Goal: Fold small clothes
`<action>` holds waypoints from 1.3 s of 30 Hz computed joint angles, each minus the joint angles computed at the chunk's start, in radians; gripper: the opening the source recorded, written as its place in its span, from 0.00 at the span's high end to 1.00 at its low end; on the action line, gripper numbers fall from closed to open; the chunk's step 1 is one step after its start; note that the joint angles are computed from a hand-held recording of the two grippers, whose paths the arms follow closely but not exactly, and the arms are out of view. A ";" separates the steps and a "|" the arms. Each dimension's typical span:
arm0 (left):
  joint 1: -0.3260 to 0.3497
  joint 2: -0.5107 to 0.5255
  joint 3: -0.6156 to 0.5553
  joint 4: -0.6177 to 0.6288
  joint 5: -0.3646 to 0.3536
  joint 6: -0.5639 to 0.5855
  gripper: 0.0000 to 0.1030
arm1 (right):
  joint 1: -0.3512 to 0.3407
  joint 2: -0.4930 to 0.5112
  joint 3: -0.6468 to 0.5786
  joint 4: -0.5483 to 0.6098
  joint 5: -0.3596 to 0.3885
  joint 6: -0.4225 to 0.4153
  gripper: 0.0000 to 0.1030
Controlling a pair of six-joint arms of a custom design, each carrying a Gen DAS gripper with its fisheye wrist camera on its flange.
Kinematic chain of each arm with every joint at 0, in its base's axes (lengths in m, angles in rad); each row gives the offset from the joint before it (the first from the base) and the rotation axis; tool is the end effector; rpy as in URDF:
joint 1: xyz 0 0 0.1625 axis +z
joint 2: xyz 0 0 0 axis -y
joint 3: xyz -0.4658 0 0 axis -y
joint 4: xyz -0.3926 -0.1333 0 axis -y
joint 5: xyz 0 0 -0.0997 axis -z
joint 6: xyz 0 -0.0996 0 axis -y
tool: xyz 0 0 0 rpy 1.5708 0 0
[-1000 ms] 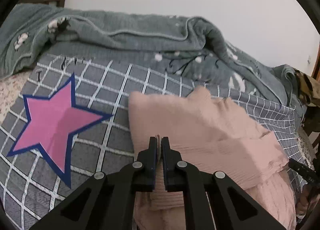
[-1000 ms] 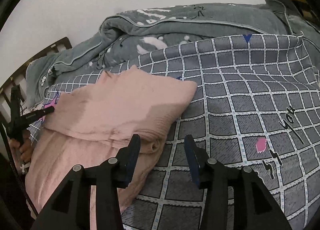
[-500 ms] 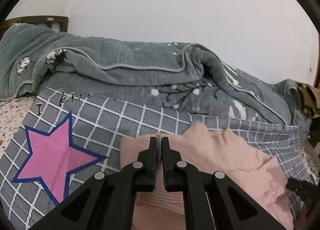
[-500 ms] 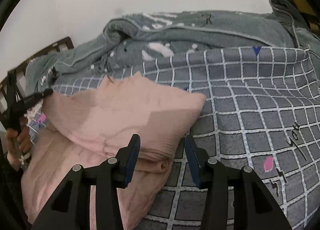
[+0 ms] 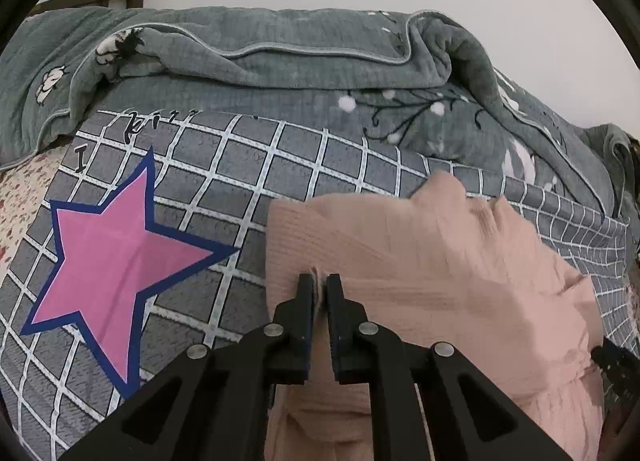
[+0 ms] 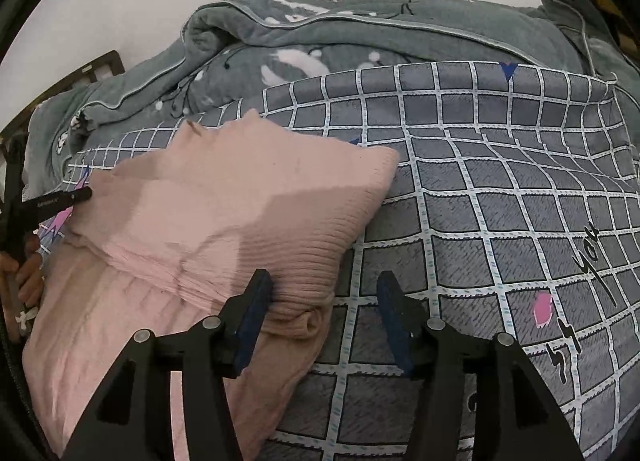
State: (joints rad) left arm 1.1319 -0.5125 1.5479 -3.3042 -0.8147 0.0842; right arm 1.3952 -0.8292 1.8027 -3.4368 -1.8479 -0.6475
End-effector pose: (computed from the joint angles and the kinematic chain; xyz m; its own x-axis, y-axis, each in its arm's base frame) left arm -0.1273 -0.7458 0.0618 -0.8156 -0.0314 -0.5778 0.3956 0.6986 -0.5962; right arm -0.0131 -0.6808 0.1989 -0.7918 -0.0714 0.6066 -0.4614 0.7206 -0.5175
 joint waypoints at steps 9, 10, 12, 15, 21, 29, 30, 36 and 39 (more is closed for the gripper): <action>0.000 -0.034 0.076 -0.036 -0.006 -0.039 0.61 | -0.002 -0.013 0.022 -0.009 0.019 0.003 0.46; 0.001 -0.041 0.088 -0.043 -0.017 -0.046 0.60 | -0.001 -0.015 0.027 -0.016 0.019 -0.003 0.46; 0.001 -0.050 0.110 -0.057 -0.026 -0.055 0.54 | 0.003 -0.016 0.043 -0.046 0.017 -0.020 0.46; -0.010 -0.046 0.135 -0.108 -0.005 -0.027 0.41 | 0.002 -0.019 0.080 -0.143 0.030 -0.041 0.46; -0.047 -0.026 0.174 -0.251 0.074 0.058 0.35 | -0.008 -0.056 0.132 -0.166 0.079 -0.038 0.46; -0.084 -0.026 0.246 -0.401 0.119 0.130 0.35 | 0.007 -0.054 0.165 -0.240 0.045 -0.046 0.48; -0.089 -0.026 0.255 -0.421 0.123 0.137 0.35 | 0.007 -0.060 0.174 -0.240 0.050 -0.044 0.49; -0.120 -0.030 0.312 -0.484 0.143 0.151 0.35 | 0.014 -0.095 0.215 -0.209 0.085 -0.001 0.51; -0.146 -0.014 0.328 -0.555 0.183 0.205 0.35 | 0.025 -0.100 0.246 -0.263 0.095 -0.010 0.54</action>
